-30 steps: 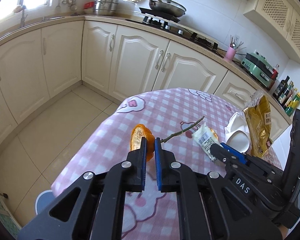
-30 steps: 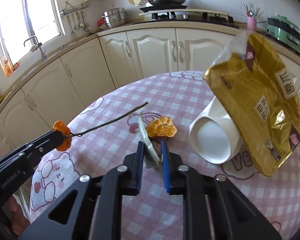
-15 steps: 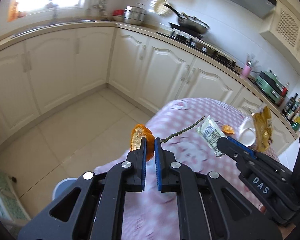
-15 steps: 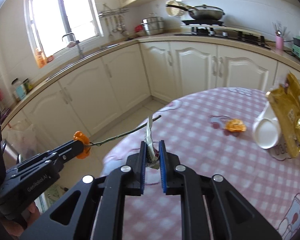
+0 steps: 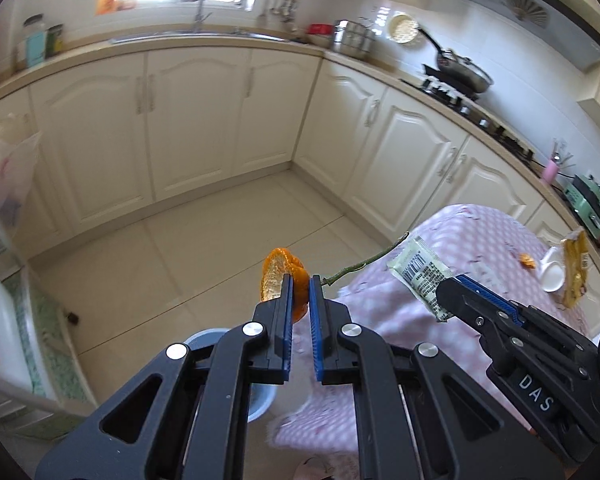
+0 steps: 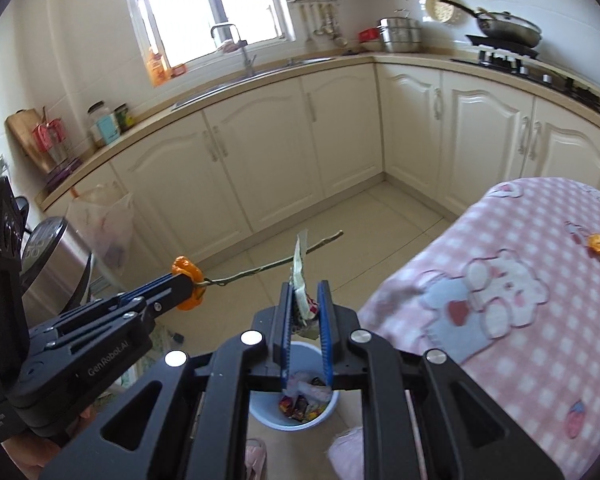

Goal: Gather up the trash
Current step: 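Carry the peel and wrapper over the blue bucket and open both grippers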

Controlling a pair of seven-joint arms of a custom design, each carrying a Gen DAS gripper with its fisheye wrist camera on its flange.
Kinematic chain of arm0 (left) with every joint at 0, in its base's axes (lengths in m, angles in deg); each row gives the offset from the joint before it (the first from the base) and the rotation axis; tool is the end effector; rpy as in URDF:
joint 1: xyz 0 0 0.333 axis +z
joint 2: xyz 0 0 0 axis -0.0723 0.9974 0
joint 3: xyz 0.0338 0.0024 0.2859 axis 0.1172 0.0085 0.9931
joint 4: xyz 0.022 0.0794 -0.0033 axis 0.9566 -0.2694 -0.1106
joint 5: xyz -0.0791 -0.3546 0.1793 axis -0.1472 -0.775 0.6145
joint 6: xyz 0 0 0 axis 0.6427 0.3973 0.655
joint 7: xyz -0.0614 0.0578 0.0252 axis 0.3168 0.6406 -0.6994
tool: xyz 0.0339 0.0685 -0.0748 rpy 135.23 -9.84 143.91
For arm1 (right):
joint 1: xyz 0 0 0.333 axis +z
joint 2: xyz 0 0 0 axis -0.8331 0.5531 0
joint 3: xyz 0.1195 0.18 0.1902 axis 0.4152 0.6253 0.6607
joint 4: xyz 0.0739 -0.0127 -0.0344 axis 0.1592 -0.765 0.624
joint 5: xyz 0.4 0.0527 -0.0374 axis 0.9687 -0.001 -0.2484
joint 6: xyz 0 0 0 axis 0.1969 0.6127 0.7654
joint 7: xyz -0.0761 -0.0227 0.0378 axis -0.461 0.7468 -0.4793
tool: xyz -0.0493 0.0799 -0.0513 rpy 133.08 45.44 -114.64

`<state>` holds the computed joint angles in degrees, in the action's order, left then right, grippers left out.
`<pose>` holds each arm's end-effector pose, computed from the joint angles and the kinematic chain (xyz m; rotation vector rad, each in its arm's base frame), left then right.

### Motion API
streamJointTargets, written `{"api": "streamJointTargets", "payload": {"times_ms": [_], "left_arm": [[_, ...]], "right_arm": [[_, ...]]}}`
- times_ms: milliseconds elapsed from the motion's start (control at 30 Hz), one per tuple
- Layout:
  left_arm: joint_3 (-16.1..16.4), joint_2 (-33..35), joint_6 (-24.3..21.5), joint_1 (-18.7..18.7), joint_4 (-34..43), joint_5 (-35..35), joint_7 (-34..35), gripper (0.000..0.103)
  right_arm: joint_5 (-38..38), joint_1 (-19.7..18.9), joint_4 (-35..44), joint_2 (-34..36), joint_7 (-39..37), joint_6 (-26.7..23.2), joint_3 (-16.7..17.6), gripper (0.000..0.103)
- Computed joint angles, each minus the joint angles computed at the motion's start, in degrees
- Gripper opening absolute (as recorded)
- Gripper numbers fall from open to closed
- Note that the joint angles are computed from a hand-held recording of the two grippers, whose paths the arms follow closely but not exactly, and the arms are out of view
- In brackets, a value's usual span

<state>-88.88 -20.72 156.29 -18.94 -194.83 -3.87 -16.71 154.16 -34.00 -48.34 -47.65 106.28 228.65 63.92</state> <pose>0.4075 -0.2736 0.3739 -2.1949 1.0900 -0.7504 0.5165 0.2558 0.3919 -2.0900 0.9518 -0.1410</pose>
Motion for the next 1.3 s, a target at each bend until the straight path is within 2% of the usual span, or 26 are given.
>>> {"api": "streamJointTargets", "payload": {"times_ms": [200, 400, 567, 600, 667, 733, 1300], "left_arm": [[1.56, -1.53, 0.86, 0.8, -3.83, -4.02, 1.46, 0.007], [1.87, -0.76, 1.93, 2.25, -5.19, -4.16, 0.98, 0.007], [2.46, 0.37, 4.52, 3.69, -5.75, -2.48, -0.24, 0.008], [2.49, 0.33, 4.69, 3.98, -5.99, -2.03, -1.01, 0.009], [2.57, 0.59, 5.34, 4.43, -6.1, -0.92, -1.72, 0.02], [2.52, 1.02, 5.11, 4.5, -5.88, -0.59, -1.81, 0.025], [2.51, -1.6, 5.22, 4.82, -8.42, -1.04, -2.48, 0.026]], "right_arm": [[-1.03, 2.2, 0.52, 2.34, 0.89, 0.97, 1.9, 0.012], [-4.58, 2.8, 3.45, 6.46, 3.86, 1.29, 2.85, 0.012], [-6.74, 2.77, 5.58, 9.22, 5.75, 1.69, 3.68, 0.012], [-7.52, 2.83, 6.03, 9.84, 6.4, 1.76, 3.79, 0.012], [-8.49, 2.7, 6.59, 10.71, 7.25, 1.72, 4.02, 0.012], [-9.03, 2.48, 6.85, 11.29, 7.75, 1.59, 4.24, 0.012], [-11.31, 2.16, 8.84, 14.07, 9.38, 1.6, 5.88, 0.012]]}}
